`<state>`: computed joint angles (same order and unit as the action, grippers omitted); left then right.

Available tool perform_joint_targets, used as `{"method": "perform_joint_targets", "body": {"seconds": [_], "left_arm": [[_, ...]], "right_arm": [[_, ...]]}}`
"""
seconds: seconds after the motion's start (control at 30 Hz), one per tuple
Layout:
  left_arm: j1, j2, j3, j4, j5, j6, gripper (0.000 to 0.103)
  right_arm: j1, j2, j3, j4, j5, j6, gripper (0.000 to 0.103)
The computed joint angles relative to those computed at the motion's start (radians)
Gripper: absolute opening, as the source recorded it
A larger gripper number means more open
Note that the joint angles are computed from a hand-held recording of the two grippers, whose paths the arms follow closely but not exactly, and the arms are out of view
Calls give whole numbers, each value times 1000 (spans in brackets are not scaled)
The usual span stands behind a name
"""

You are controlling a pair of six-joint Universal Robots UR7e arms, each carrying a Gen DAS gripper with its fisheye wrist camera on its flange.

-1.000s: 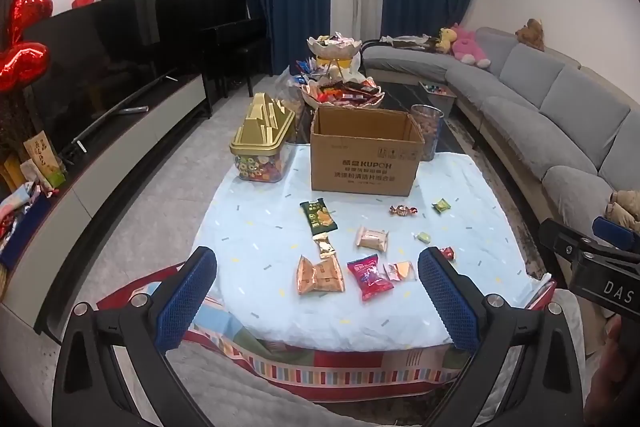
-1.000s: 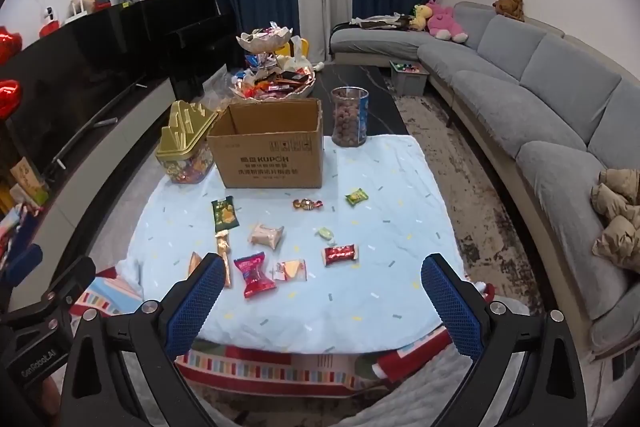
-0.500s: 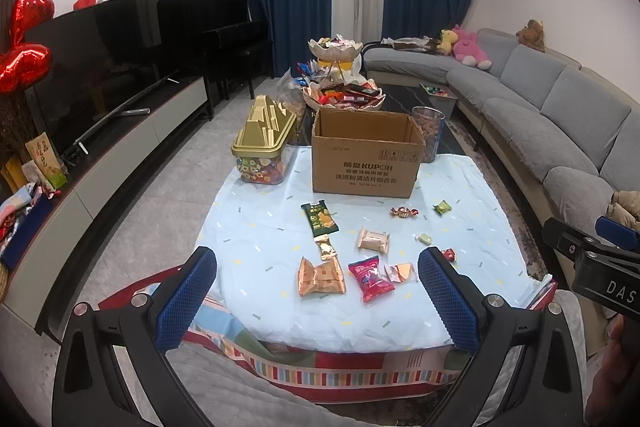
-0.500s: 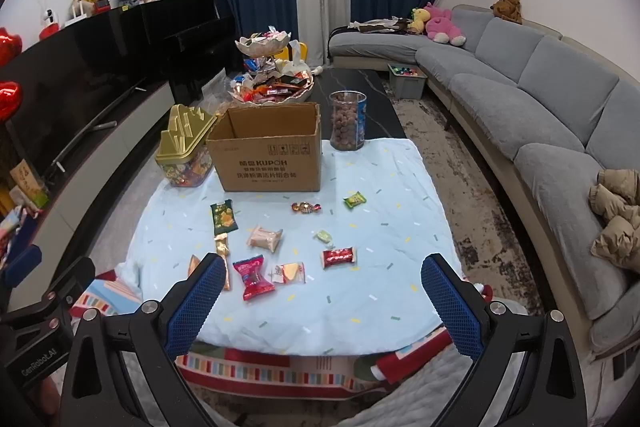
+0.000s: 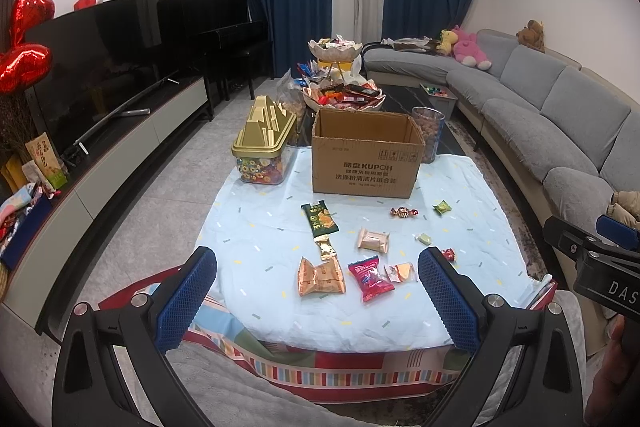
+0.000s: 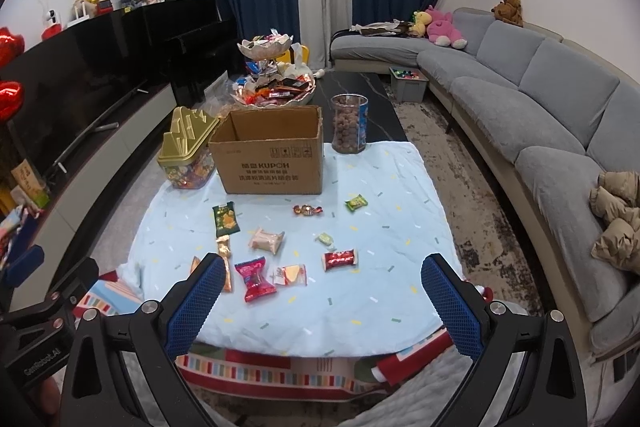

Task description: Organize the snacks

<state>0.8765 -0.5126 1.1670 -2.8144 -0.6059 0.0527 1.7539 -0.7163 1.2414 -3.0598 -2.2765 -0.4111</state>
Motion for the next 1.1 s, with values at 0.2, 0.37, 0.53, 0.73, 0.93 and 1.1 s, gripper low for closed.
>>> {"method": "perform_joint_targets", "body": {"seconds": [0.2, 0.37, 0.53, 0.73, 0.93, 1.1], "left_arm": [[1, 1, -5, 5, -1, 0, 103], [0, 1, -3, 3, -1, 0, 103], [-1, 0, -1, 3, 1, -1, 103], [-1, 0, 0, 2, -1, -1, 103], [-1, 0, 0, 0, 0, 0, 103], [-2, 1, 0, 3, 2, -4, 103]], "right_arm": [[2, 0, 0, -3, -1, -1, 100], [1, -1, 4, -7, 1, -4, 100], [0, -2, 7, -10, 3, -4, 100], [-1, -2, 9, -13, 3, -5, 100], [-1, -2, 9, -14, 4, -6, 100], [0, -2, 10, -16, 3, -8, 100]]}}
